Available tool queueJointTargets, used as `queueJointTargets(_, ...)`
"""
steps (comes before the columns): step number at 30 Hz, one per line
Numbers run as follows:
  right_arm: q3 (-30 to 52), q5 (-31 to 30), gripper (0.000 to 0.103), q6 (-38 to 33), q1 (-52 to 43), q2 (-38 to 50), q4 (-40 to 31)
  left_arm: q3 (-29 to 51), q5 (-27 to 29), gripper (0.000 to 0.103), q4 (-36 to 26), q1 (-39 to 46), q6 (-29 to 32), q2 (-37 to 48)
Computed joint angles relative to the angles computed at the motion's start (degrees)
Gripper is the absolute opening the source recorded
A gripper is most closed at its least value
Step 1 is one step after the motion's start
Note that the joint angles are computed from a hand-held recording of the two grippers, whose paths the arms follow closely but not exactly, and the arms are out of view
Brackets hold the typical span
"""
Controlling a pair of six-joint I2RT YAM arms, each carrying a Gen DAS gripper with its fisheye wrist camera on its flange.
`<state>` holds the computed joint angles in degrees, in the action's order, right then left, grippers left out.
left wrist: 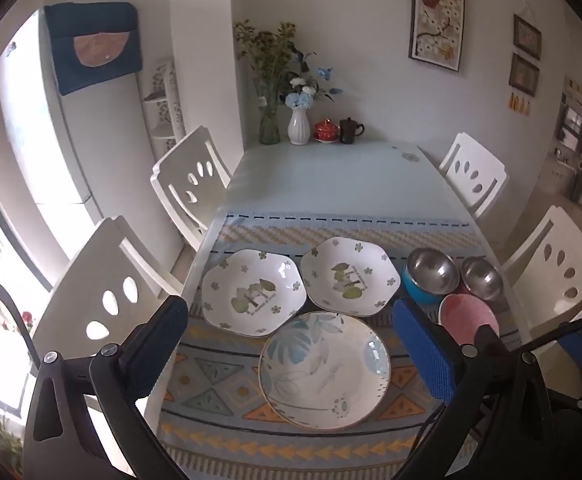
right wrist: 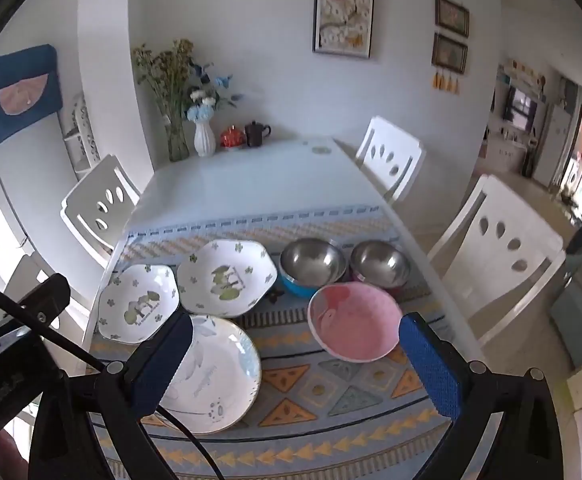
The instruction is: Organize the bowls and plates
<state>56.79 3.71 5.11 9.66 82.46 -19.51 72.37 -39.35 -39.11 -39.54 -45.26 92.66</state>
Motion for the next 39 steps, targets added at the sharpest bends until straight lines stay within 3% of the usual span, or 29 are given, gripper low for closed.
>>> queueJointTargets(8, 1.4, 2.3, 0.103, 0.4, 3.0, 3.7, 1.0, -2.7, 2.7, 0.102, 5.6, 1.9, 4.7, -0.1)
queueJointTargets(15, 4.8, 0.5, 0.103, -1.0, 3.2, 7.1, -1.0, -1.8, 0.7, 0.102, 5.4, 1.0, 3.0, 1.4)
queueJointTargets(28, 6.8, -1.8, 0.103, -1.9, 0.2, 10.5, -4.5, -2.6, 5.9, 0.102, 7.3, 1.3, 0.5, 2.5)
queueJointTargets(39, 5.4, -0.5, 0.103, -2.2, 3.0, 10.6, -2.0, -5.5, 6.0, 0.102, 7.3, 2.7, -0.5, 0.2)
